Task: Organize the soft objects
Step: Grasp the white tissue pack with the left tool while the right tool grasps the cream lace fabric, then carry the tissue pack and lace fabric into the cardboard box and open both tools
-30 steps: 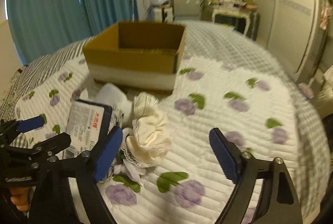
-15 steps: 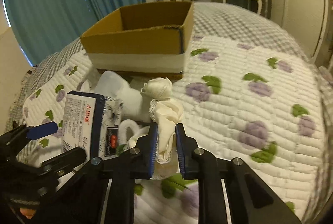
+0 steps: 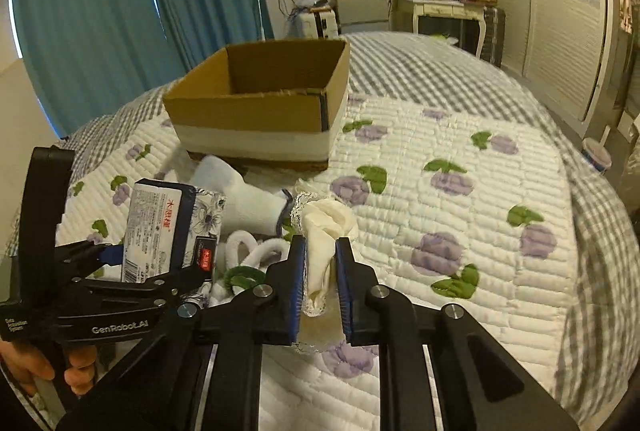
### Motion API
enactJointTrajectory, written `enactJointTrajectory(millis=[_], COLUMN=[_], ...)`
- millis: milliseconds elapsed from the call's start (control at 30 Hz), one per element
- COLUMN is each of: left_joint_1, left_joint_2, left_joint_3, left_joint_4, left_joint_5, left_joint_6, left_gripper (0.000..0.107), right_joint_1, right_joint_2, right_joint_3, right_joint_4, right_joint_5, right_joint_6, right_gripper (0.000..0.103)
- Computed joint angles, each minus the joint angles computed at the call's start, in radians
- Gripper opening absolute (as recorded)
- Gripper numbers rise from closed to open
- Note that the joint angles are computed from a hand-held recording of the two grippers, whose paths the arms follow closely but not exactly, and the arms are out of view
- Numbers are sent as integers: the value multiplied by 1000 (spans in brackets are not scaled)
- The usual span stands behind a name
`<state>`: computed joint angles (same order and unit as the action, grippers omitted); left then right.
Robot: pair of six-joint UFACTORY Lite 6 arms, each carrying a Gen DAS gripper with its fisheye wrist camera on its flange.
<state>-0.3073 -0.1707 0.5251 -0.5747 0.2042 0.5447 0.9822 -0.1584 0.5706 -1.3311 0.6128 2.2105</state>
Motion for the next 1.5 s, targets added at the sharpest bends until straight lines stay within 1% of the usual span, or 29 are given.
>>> enactJointTrajectory(millis=[100,200,267,367,433,500,567,667,733,800,867,933,1033,1100,1133,1167,1200,1233,1267,1300,1333,1400,1433,1500], left_joint_1=[56,136,176,234,239,221,203,188,174,170,150,135,124,119,114,114,121,126,127,124,123,128,136,155], left_joint_2=[-134,-213,-222,-156,-91,1,95,302,452,565,700,773,853,856,845,829,813,804,806,801,791,730,676,577], left_joint_3=[-11,46,127,278,382,505,607,813,968,1078,1219,1290,1358,1338,1311,1277,1248,1238,1247,1250,1247,1193,1147,1064], left_joint_4=[-4,-13,-16,-74,-87,-72,-64,-29,8,5,76,123,158,160,166,154,100,76,94,146,182,170,130,39], left_joint_5=[93,198,258,347,373,361,348,338,342,351,349,338,337,291,250,217,195,199,210,216,219,214,211,211], left_joint_6=[34,83,111,192,203,194,196,156,113,121,64,29,19,29,25,35,83,103,82,30,-1,19,61,146], left_gripper=[80,80,80,80,80,80,80,80,80,80,80,80,80,84,84,87,90,91,92,92,92,92,92,92], right_joint_1=[48,78,79,47,-14,-71,-158,-274,-365,-430,-477,-511,-546,-565,-566,-569,-567,-567,-570,-565,-563,-548,-533,-506], right_joint_2=[-61,-109,-130,-133,-95,-47,50,197,305,414,528,634,735,755,763,766,768,764,750,720,700,635,586,500], right_joint_3=[17,62,107,198,290,367,484,646,750,854,956,1049,1115,1118,1117,1116,1114,1108,1093,1062,1041,993,957,902], right_joint_4=[73,124,137,133,119,106,91,109,144,207,283,362,429,434,407,398,381,362,337,281,265,235,203,204], right_joint_5=[73,146,180,189,152,105,33,-85,-185,-251,-293,-310,-350,-370,-373,-372,-364,-346,-338,-331,-326,-285,-256,-207], right_joint_6=[-77,-164,-226,-322,-397,-446,-504,-567,-615,-686,-768,-851,-908,-914,-884,-871,-850,-828,-802,-746,-731,-705,-677,-685], right_gripper=[15,15,15,15,15,15,15,15,15,15,15,15,15,15,15,18,31,42,57,59,59,60,60,67])
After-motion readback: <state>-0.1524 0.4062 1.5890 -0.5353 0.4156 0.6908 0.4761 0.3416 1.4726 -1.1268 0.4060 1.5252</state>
